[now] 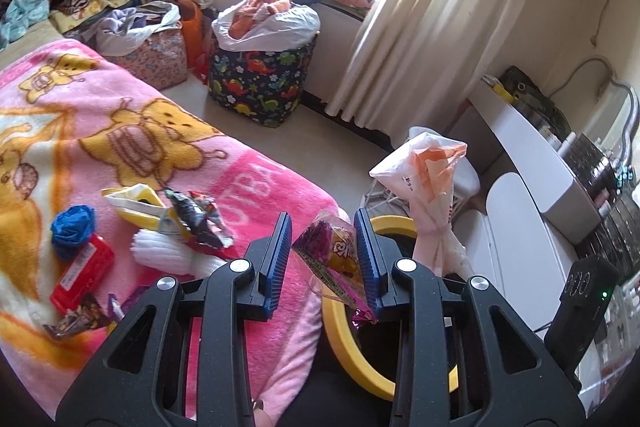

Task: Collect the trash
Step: 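Carry the white bag and wrapper over the yellow bin and release both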

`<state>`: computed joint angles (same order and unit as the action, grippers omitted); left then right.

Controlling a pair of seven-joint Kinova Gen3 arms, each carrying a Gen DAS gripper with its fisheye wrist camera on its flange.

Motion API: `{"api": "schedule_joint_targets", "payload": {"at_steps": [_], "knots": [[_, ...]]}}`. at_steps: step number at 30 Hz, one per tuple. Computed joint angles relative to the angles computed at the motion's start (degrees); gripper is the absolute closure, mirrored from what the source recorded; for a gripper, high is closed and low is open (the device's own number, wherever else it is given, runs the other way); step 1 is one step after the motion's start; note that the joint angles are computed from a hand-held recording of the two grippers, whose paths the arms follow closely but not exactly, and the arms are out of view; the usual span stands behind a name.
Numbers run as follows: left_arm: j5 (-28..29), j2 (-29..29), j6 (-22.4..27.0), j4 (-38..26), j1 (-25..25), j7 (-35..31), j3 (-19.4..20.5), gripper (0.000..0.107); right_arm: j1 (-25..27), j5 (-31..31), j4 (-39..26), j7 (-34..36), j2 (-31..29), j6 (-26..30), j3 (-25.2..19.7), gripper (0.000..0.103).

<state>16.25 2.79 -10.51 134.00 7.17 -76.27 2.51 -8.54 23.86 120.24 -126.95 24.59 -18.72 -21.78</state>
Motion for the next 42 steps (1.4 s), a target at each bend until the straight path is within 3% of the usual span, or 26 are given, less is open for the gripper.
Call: {"api": "schedule_joint_targets", "payload": {"at_steps": [12, 26, 34, 42], "knots": [[8.95, 1.80, -0.24, -1.84, 5.58, -9.60, -1.40, 0.082, 1.40, -0.66, 1.92, -1.53, -0.48, -1.54, 1.62, 0.068], [13.89, 4.43, -0.09, -4.01, 11.30, -15.64, -3.37, 0.082, 2.32, -2.49, 3.03, -2.84, -0.52, -1.10, 3.46, 0.068], [13.36, 6.81, -0.14, -5.25, 13.24, -15.86, -3.46, 0.082, 2.72, -4.49, 3.21, -2.50, -0.16, 0.18, 3.94, 0.068], [8.42, 10.59, 0.66, -7.75, 13.91, -12.27, -3.34, 0.082, 3.63, -5.96, 3.22, -2.09, 0.26, 1.46, 3.72, 0.068]]}}
